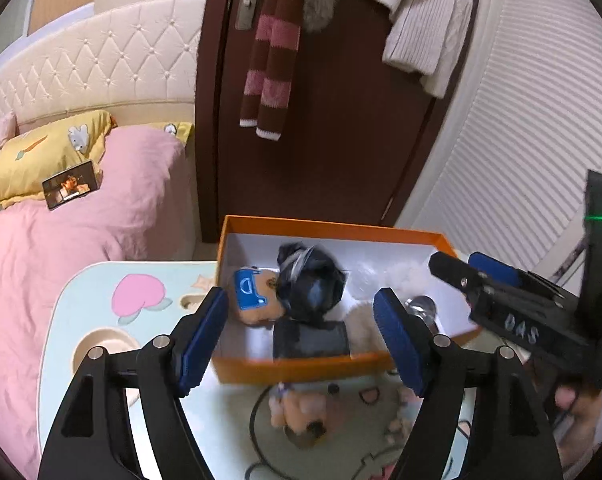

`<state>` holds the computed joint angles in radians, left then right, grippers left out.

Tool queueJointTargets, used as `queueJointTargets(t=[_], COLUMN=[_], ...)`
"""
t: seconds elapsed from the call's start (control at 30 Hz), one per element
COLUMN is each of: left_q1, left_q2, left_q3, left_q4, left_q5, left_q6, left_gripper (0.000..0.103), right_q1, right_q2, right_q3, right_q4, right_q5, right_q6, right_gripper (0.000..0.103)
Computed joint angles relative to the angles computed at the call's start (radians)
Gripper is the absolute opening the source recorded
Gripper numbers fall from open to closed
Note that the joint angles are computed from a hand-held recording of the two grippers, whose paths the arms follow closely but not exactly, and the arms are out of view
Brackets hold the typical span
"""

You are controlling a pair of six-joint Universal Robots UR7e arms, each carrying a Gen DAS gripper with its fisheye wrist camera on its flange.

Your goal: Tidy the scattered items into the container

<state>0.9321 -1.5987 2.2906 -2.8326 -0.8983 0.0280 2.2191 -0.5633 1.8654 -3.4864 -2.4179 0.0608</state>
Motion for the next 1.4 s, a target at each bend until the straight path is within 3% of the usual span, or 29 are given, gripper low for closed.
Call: queueJointTargets(t=[0.07,0.23,0.33,0.47,0.67,0.73,0.8,0.87,0.9,1.27,1.4], left_q1=[-0.014,-0.075,-0.076,-0.079,-0.084,-0.089,-0.111,-0.112,-0.113,-0.099,-0.096], left_q2=[-0.043,-0.138,-0.161,-0.174,-0.164,-0.174,-0.165,-0.164,-0.164,-0.192,-0.2], left_q3=[0.026,0.092,0.105,0.141,0.169,0.192,0.208,0.214,0.213,0.224,0.222], left_q4=[0.035,0.241,0.354,0.363,0.431,0.403,0.435,0.432,0.439,0.405,0.425], left_q5=[0.02,0.147,0.135,0.107,0.165,0.186,0.257,0.264,0.271,0.265,0.293], left_q6=[-0.015,-0.112,-0.174,-0.231,-0.368,-0.376,-0.404,-0.415,-0.424,-0.422,-0.475], left_gripper=[0.075,0.075,0.075,0.075,0.075,0.08,0.083,0.088,0.088,0.089,0.089], right_q1=[0.008,0.041,0.062,0.084,0.098,0.1,0.11,0.107,0.101,0.1,0.083], right_q2=[-0.014,-0.042,-0.049,-0.035,-0.011,-0.007,0.003,0.005,0.003,0.006,0.016], right_q3=[0.022,0.091,0.137,0.175,0.187,0.187,0.179,0.178,0.18,0.181,0.137], right_q4=[0.001,0.047,0.098,0.16,0.264,0.31,0.35,0.367,0.375,0.373,0.394], right_q5=[-0.004,-0.02,-0.006,0.002,-0.009,-0.022,-0.058,-0.053,-0.044,-0.045,-0.045], right_q6=[0.009,0.067,0.129,0.213,0.299,0.325,0.344,0.352,0.357,0.358,0.35], right_gripper=[0.065,0.068,0.069,0.069,0.069,0.069,0.076,0.1,0.103,0.103,0.103])
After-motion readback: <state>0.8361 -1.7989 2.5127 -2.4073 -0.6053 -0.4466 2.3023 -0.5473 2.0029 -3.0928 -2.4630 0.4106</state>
